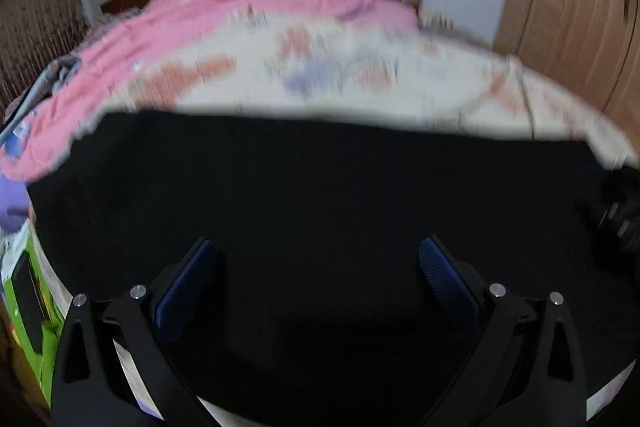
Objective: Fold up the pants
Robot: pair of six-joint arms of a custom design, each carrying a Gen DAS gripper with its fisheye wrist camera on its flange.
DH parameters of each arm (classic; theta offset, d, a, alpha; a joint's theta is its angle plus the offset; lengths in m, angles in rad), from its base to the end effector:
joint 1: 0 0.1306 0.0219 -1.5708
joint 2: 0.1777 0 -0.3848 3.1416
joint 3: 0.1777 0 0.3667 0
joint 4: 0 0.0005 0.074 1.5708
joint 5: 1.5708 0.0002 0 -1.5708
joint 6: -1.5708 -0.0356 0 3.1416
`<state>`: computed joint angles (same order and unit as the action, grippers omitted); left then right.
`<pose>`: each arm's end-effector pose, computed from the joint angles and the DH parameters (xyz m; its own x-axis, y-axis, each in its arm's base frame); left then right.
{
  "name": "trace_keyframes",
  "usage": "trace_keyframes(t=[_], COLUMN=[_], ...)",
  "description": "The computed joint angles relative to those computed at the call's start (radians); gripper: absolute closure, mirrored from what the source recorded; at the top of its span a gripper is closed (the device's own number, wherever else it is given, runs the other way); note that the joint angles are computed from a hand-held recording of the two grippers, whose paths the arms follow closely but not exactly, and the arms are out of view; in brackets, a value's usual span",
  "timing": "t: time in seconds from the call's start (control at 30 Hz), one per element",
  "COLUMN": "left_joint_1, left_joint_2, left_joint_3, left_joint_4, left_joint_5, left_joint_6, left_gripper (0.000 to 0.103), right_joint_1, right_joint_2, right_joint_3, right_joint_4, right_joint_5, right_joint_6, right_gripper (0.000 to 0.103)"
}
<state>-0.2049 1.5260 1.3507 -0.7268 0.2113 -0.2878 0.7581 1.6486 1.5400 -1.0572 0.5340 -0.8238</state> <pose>0.4892 -0.1098 0.3626 -0.6440 0.4173 -0.6412 0.5309 0.8472 0.0182 0.3938 0.3473 0.3669 -0.7808 0.1304 -0.6110 0.1866 0.9820 -0.0288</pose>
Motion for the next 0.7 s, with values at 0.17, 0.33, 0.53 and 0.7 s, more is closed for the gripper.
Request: trace_keyframes(t=[0.17, 0.33, 0.53, 0.7], left_joint_1=[0.098, 0.333, 0.438, 0.410], left_joint_2=[-0.056, 0.034, 0.164, 0.307], left_joint_3=[-0.053, 0.019, 0.185, 0.399], left_joint_4=[0.065, 0.170, 0.148, -0.034], left_joint_5=[0.196, 0.489, 0.528, 0.407], left_joint_6=[0.074, 0.458, 0.579, 0.501], left_gripper=[0.002, 0.002, 0.015, 0.026], right_joint_1=[0.078, 0.107, 0.108, 0.107], right_joint_2=[-0.052, -0.051, 0.005, 0.030], right_joint_3=[-0.015, -0.014, 0.025, 0.031], right_joint_4=[0.061, 0.099, 0.110, 0.104], right_joint_5=[0.040, 0.031, -0.019, -0.032], right_joint_6=[0.003, 0.019, 0.040, 0.044], right_gripper=[0.004, 0.004, 0.004, 0.004])
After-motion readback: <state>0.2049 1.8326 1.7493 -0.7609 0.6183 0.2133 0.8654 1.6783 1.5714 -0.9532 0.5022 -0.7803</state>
